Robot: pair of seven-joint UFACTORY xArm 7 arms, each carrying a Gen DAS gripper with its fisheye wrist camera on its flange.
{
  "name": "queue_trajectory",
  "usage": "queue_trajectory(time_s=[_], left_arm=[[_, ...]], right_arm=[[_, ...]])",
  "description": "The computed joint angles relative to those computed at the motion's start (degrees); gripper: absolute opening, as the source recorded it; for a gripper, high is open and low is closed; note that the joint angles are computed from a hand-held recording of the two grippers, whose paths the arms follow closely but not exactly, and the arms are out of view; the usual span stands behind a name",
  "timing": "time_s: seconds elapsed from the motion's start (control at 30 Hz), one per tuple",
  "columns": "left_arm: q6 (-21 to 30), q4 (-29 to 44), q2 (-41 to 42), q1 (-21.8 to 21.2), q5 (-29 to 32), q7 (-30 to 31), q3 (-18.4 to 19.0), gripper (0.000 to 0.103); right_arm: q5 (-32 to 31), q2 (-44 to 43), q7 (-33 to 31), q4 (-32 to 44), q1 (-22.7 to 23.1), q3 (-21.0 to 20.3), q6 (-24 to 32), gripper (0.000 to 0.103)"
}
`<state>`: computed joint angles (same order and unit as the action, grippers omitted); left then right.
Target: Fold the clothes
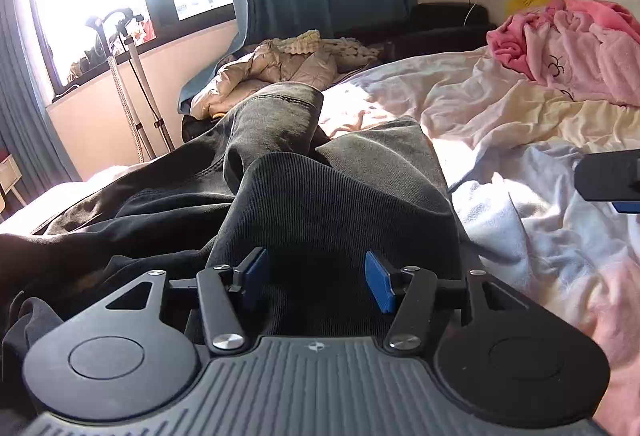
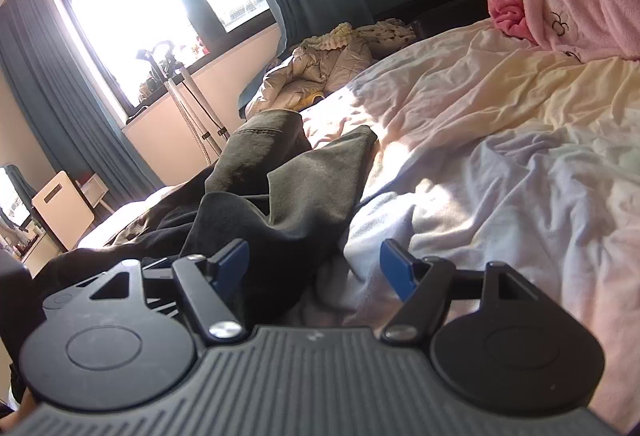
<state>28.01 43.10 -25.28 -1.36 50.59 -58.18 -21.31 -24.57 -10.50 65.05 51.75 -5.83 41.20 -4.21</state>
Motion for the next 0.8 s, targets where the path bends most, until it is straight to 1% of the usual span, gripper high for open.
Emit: queue_trajectory(time_s=[0.1, 0.17, 0.2, 0.27, 0.3, 0.37, 0.4, 0.43, 0.47, 0.5, 0.53, 0.57, 0.6, 0.67, 0.73, 0.77, 0.8], left_arm=[[2.42, 3.6, 4.76, 1.2, 2.93, -1.72, -1.36, 0.058], [4.06, 4.92, 6.95, 0.8, 7.09, -1.97, -1.73, 0.058], [4.71, 5.47, 7.96, 0.26, 8.16, -1.67, -1.52, 0.058], [4.07, 5.44, 8.21, -1.14, 8.97, -2.65, -0.37, 0.057], [2.15, 4.89, 7.72, -1.85, 9.81, -3.81, 0.45, 0.057], [-3.18, 3.54, 7.05, -3.43, 11.18, -3.92, 2.43, 0.058], [-6.57, 2.77, 6.9, -4.06, 11.82, -2.9, 3.26, 0.058], [-8.79, 2.28, 6.92, -4.33, 12.09, -1.81, 3.68, 0.058], [-9.77, 2.38, 7.62, -4.3, 12.68, -0.83, 3.37, 0.058], [-9.91, 2.68, 8.43, -5.15, 13.33, 0.06, 3.56, 0.058], [-7.66, 3.91, 9.91, -3.86, 15.03, -0.82, 1.36, 0.058], [-4.4, 5.29, 11.58, -4.18, 16.71, -1.61, 0.3, 0.058], [-2.37, 6.54, 13.2, -4.51, 17.99, -2.85, 0.12, 0.058], [-0.23, 8.25, 15.54, -5.23, 19.43, -5.2, 0.93, 0.058], [0.1, 9.15, 17.0, -6.02, 19.65, -6.95, 2.55, 0.05], [0.02, 9.43, 17.46, -6.51, 19.35, -7.38, 3.44, 0.038], [-1.25, 9.36, 17.26, -6.92, 18.32, -7.16, 4.76, 0.028]], right_arm=[[2.34, -0.24, 0.12, -1.25, 0.81, -1.61, -2.15, 0.074], [4.23, 0.25, -0.96, -1.61, 1.59, -2.39, -3.12, 0.074], [5.15, 0.62, -1.65, -1.69, 2.39, -3.04, -3.26, 0.074], [7.18, 1.33, -2.81, -1.77, 4.05, -4.36, -3.37, 0.074], [8.21, 1.54, -3.14, -1.85, 4.21, -4.48, -3.59, 0.074], [10.35, 1.38, -3.67, -2.04, 4.36, -4.79, -3.63, 0.074], [11.34, 1.09, -4.55, -2.12, 5.88, -6.36, -2.91, 0.074], [11.33, 0.29, -5.35, -2.0, 5.14, -5.94, -1.35, 0.074], [9.45, -1.2, -4.84, -1.88, 2.01, -3.63, 0.53, 0.074], [7.63, -2.43, -4.28, -1.8, 0.25, -2.63, 2.07, 0.074], [6.65, -3.1, -3.97, -1.99, 0.19, -3.16, 2.64, 0.074], [6.42, -3.33, -3.82, -2.41, 1.24, -4.68, 2.36, 0.074], [6.58, -3.27, -3.55, -2.86, 2.35, -6.09, 1.65, 0.074], [7.65, -2.64, -4.14, -3.64, 5.3, -9.15, 0.23, 0.074], [8.58, -1.74, -5.18, -3.74, 7.17, -10.69, -0.14, 0.074], [9.09, -1.24, -5.7, -3.76, 8.15, -11.47, -0.4, 0.074], [9.71, -0.76, -6.21, -3.74, 9.21, -12.32, -0.64, 0.074]])
